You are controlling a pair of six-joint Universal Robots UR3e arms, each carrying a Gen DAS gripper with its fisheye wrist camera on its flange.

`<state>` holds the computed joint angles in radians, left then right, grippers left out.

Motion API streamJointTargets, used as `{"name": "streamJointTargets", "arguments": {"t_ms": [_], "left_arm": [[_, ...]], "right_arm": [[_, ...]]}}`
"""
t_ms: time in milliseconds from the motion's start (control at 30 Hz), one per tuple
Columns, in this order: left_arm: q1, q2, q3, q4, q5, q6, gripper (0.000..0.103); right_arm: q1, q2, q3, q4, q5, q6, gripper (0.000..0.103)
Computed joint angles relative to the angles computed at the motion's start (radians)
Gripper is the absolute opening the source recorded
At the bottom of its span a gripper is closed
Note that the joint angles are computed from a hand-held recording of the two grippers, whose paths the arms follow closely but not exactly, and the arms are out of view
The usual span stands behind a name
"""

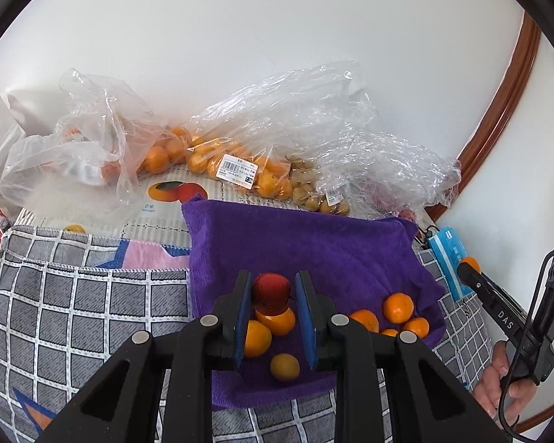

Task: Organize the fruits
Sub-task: 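Lower both fruits onto the purple towel and open both tools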

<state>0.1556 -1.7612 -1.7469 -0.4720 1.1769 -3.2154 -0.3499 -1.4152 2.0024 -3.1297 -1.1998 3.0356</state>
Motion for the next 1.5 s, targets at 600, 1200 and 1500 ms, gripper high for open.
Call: {"name": "streamJointTargets", "arguments": {"t_ms": [600, 1200, 1500], "left_arm": [[-0.047, -0.192, 0.162, 0.001, 0.012, -0.022, 0.023], [-0.201, -0.394, 0.385, -0.118, 0.09, -0.028, 0.023], [-0.249, -0.436, 0.432, -0.148, 0.16, -0.043, 0.023]], "right_arm": [[0.016, 0.248, -0.185, 0.033, -0.011, -0.006, 0.033], [0.014, 0.323, -0.251, 0.156, -0.006, -0.026, 0.033], [0.004, 0.334, -0.271, 0.208, 0.011, -0.01, 0.033]]}}
